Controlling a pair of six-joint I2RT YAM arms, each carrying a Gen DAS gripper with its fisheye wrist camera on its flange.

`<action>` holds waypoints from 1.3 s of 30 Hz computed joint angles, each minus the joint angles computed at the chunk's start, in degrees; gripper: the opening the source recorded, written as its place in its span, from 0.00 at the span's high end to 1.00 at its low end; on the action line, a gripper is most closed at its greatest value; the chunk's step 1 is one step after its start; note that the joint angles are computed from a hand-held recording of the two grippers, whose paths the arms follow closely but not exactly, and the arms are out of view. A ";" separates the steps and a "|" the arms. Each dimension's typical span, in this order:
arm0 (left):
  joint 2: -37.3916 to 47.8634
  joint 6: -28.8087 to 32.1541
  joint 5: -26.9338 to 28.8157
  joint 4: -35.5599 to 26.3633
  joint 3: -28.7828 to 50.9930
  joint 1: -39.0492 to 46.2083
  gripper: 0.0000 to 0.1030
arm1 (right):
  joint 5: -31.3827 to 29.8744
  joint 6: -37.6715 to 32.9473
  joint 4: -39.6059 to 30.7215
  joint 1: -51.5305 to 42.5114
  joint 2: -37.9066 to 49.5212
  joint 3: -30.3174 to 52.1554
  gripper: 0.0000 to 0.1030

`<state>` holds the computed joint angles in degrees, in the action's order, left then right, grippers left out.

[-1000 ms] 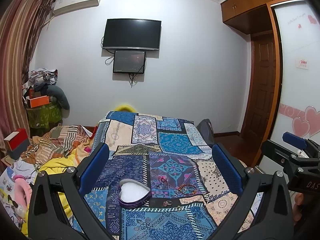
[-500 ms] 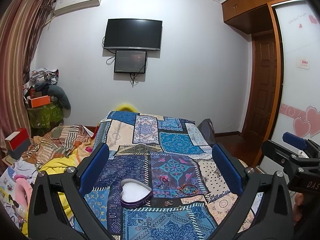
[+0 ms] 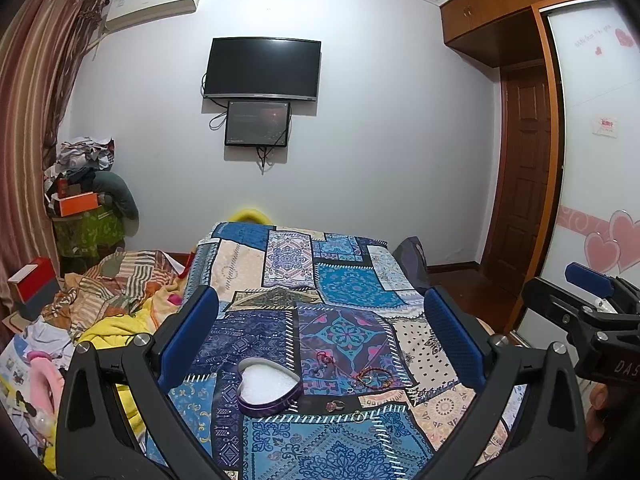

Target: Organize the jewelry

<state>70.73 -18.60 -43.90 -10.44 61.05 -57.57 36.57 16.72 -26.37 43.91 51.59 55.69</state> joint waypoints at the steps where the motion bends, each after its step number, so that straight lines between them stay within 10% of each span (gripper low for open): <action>1: -0.07 0.07 -0.05 0.09 -0.12 -0.05 0.00 | -0.09 -0.05 0.20 -0.07 -0.20 -0.26 0.01; 39: 1.11 -0.35 0.62 0.33 -0.47 1.13 0.00 | -5.12 -0.47 0.90 -3.58 1.37 0.25 0.01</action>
<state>71.84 -18.95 -43.28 -10.12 60.58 -56.44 31.45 16.25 -25.48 40.33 52.96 55.94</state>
